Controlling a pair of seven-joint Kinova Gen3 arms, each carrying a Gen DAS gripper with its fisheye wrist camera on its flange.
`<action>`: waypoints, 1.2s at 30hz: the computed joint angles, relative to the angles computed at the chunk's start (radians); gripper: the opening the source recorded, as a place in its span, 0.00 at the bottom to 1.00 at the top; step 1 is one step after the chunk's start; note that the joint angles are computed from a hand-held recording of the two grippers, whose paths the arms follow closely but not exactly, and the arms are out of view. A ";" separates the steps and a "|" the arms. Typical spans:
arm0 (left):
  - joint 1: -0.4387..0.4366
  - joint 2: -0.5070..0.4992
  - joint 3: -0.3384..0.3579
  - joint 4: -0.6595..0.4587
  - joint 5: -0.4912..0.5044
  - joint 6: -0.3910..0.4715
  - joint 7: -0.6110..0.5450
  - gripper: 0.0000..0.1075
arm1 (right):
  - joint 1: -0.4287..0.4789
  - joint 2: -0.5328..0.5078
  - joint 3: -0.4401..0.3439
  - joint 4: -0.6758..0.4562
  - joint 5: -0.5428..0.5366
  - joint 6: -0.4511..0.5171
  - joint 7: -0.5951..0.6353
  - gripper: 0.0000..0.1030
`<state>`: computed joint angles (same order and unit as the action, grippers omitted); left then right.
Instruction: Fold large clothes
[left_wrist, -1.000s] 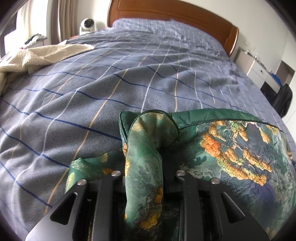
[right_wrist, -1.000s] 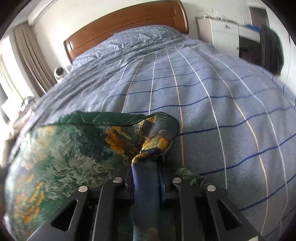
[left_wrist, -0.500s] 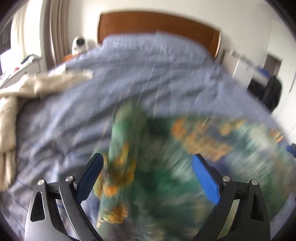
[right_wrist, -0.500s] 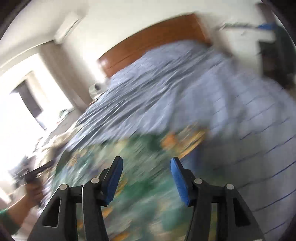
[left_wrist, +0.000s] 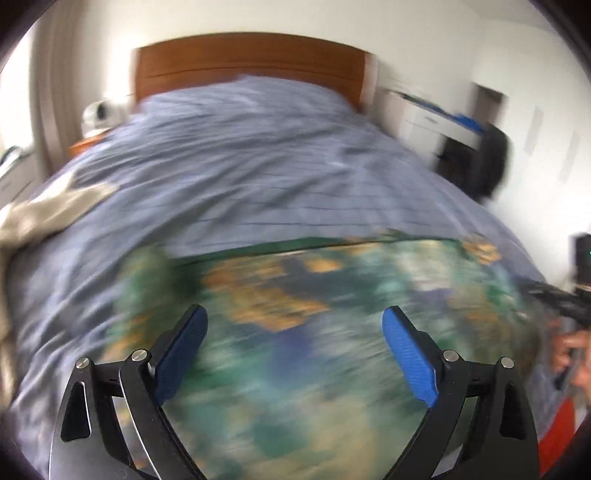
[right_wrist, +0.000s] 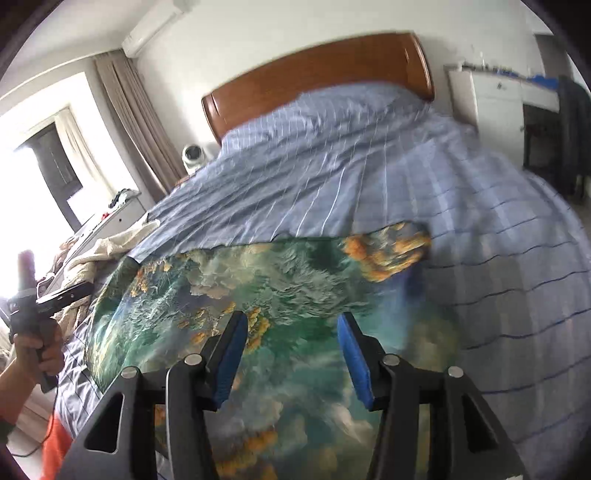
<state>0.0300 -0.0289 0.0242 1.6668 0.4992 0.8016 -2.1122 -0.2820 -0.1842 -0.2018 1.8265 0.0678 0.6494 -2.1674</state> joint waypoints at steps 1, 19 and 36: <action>0.036 0.032 0.009 -0.027 -0.035 -0.009 0.038 0.90 | -0.003 0.039 0.017 -0.011 -0.025 0.014 0.021 0.50; 0.491 0.019 -0.175 0.104 -0.429 -0.072 0.169 0.90 | 0.065 0.029 -0.010 0.138 -0.104 -0.103 -0.003 0.50; 0.661 -0.271 -0.237 0.353 -0.534 -0.149 0.357 0.91 | -0.001 -0.276 -0.043 0.197 0.085 0.124 -0.366 0.61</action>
<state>0.6912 -0.3002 -0.2129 2.0202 -0.0344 0.6521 -1.7557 -0.2825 -0.4603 -0.2448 2.0235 0.1525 0.7732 -2.5335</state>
